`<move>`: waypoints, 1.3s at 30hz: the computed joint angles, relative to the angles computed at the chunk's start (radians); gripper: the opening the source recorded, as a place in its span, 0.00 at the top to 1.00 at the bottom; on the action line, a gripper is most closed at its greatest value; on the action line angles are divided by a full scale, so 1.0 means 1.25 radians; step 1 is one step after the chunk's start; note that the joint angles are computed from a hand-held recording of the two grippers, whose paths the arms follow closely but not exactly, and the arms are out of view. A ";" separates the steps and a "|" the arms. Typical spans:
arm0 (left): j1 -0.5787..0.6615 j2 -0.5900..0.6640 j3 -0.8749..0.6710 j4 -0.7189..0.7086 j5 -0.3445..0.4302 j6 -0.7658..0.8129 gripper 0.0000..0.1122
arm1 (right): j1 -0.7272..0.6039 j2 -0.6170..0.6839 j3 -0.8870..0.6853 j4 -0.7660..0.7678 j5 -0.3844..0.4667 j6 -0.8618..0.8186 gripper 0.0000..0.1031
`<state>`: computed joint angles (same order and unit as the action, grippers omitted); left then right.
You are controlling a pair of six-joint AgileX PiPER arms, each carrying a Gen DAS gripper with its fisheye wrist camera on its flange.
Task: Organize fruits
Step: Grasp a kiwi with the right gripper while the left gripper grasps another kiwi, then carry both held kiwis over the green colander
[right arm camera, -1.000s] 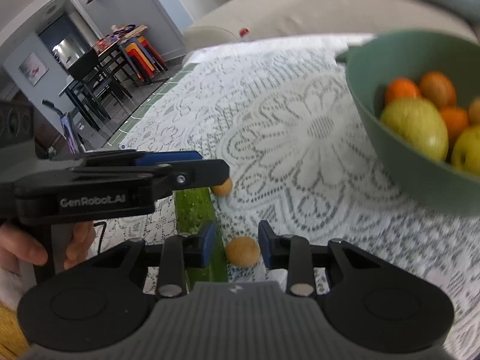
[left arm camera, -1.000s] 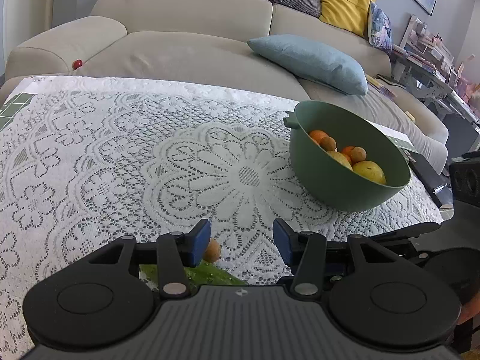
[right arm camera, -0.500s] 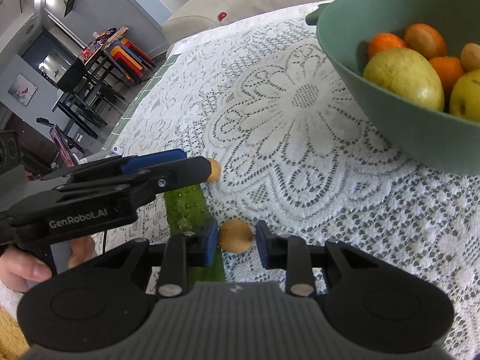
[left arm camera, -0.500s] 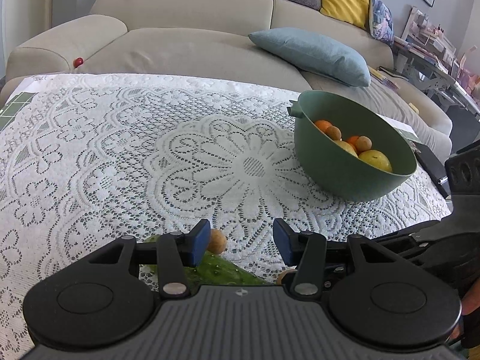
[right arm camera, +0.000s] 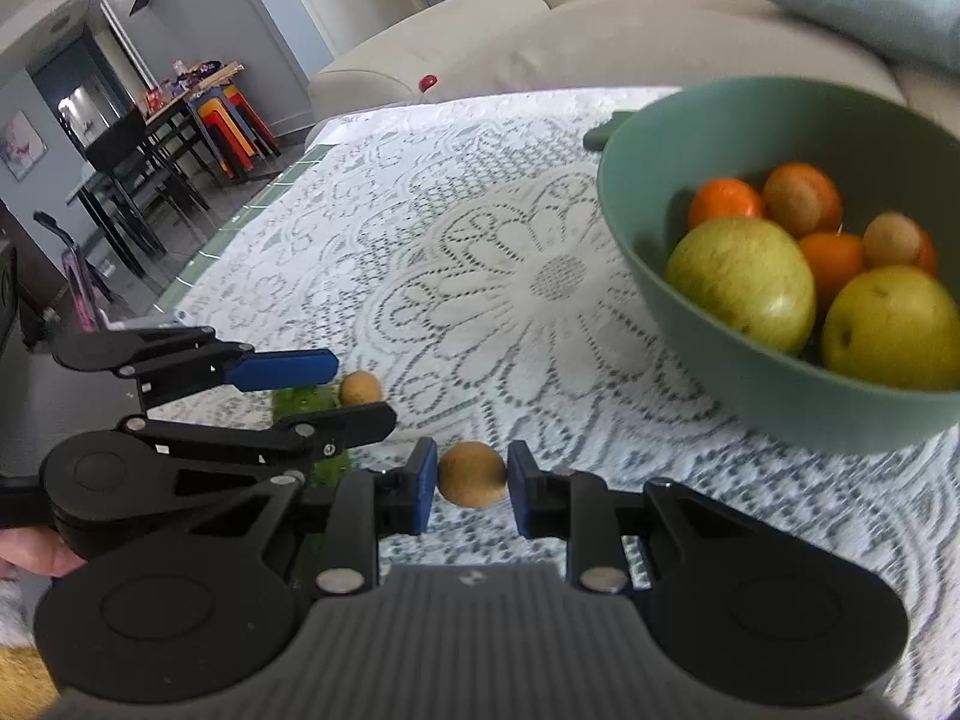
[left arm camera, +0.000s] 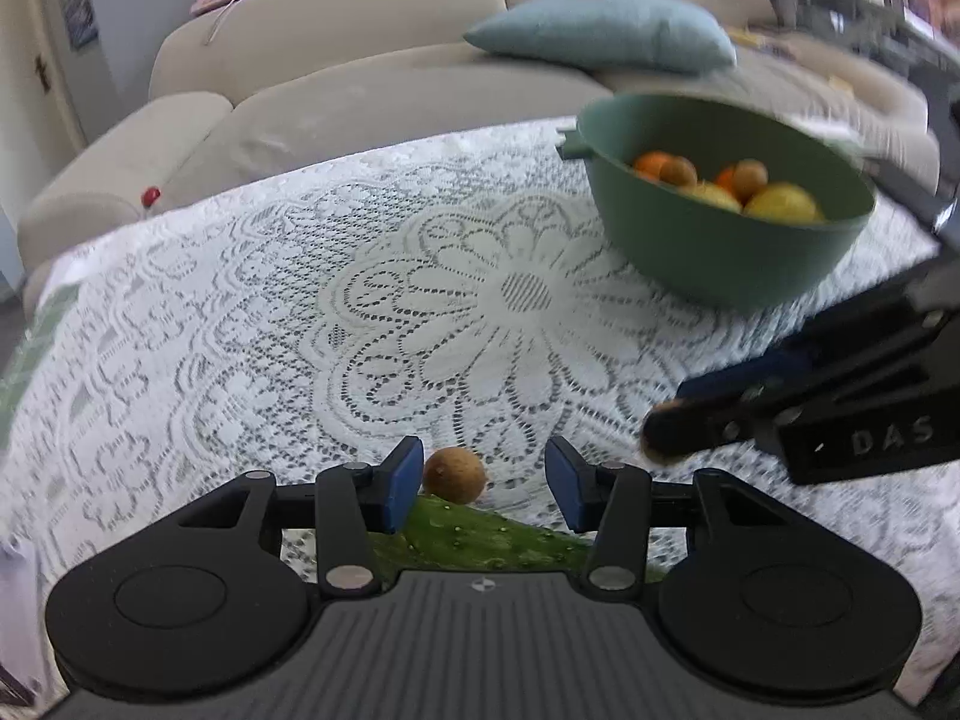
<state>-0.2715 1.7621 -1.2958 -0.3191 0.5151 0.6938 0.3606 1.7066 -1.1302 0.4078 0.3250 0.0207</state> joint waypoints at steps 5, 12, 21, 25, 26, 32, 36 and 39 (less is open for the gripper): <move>-0.046 0.019 -0.020 0.168 -0.004 -0.108 0.53 | 0.019 -0.001 -0.004 -0.168 0.000 0.119 0.79; -0.055 0.030 -0.015 0.213 -0.037 -0.139 0.67 | 0.033 0.011 -0.012 -0.243 0.003 0.174 0.76; -0.050 0.039 0.000 0.190 -0.088 -0.143 0.77 | 0.044 0.030 -0.027 -0.255 0.019 0.176 0.76; -0.047 0.037 0.006 0.130 -0.104 -0.111 0.78 | 0.055 0.025 -0.022 -0.351 0.009 0.257 0.77; -0.046 0.035 0.007 0.102 -0.107 -0.092 0.77 | 0.061 0.021 -0.019 -0.402 0.006 0.303 0.77; -0.038 0.025 0.004 -0.126 -0.084 0.088 0.78 | 0.082 0.014 -0.021 -0.661 0.027 0.520 0.77; -0.037 0.040 -0.007 -0.144 -0.055 0.091 0.78 | 0.071 0.034 -0.034 -0.633 0.044 0.481 0.77; -0.036 0.046 -0.004 -0.133 -0.057 0.083 0.77 | 0.076 0.046 -0.041 -0.659 0.054 0.494 0.77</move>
<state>-0.3169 1.8199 -1.3003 -0.4851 0.4438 0.7971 0.4550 1.7641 -1.1820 -0.4154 0.3924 0.6386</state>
